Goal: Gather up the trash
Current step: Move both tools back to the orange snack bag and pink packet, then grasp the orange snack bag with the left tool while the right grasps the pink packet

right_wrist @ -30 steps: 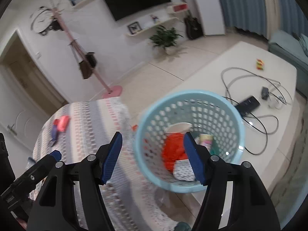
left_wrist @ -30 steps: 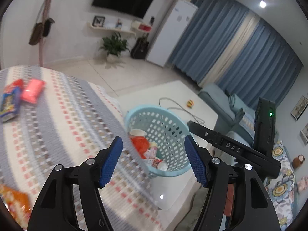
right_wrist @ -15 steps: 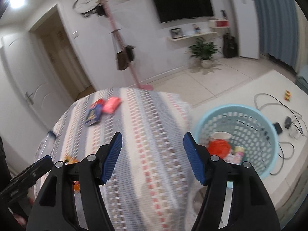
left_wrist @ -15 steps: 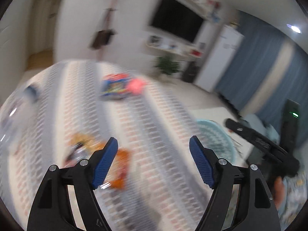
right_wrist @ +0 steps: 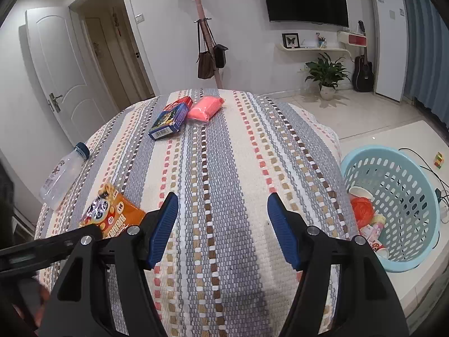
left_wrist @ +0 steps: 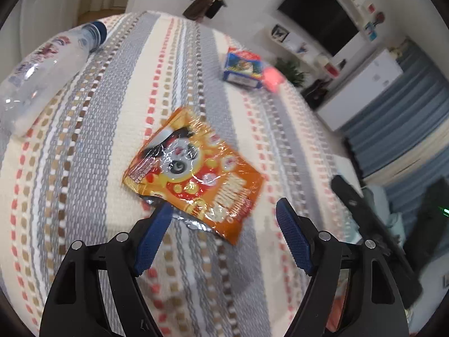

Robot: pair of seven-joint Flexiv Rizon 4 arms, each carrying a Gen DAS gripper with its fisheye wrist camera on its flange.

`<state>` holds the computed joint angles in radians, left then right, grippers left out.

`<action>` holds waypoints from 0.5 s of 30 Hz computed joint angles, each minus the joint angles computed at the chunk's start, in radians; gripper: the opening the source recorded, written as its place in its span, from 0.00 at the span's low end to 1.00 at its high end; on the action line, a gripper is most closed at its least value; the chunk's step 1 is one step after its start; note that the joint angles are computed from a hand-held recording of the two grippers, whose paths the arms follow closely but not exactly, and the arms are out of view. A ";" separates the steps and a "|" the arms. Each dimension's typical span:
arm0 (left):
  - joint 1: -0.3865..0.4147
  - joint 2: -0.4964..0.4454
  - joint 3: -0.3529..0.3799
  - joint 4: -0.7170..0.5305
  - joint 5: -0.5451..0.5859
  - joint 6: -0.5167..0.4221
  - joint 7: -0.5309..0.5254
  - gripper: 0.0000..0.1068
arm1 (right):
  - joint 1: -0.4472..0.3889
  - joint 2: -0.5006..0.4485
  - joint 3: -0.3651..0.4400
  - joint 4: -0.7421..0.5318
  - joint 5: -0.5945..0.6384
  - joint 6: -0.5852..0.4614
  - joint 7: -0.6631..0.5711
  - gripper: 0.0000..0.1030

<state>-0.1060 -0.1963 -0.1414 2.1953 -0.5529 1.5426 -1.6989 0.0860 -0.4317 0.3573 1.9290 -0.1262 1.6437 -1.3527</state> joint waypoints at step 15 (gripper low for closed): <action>-0.131 -0.171 0.238 -0.336 0.489 -0.226 -0.213 0.86 | -0.095 -0.024 0.080 -0.050 0.074 -0.040 -0.057 0.61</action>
<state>-0.2365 -0.3678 0.0967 1.8594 -0.0635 1.3167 -1.9121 -0.0094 -0.4553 0.4374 1.8789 -0.0520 1.6036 -1.4100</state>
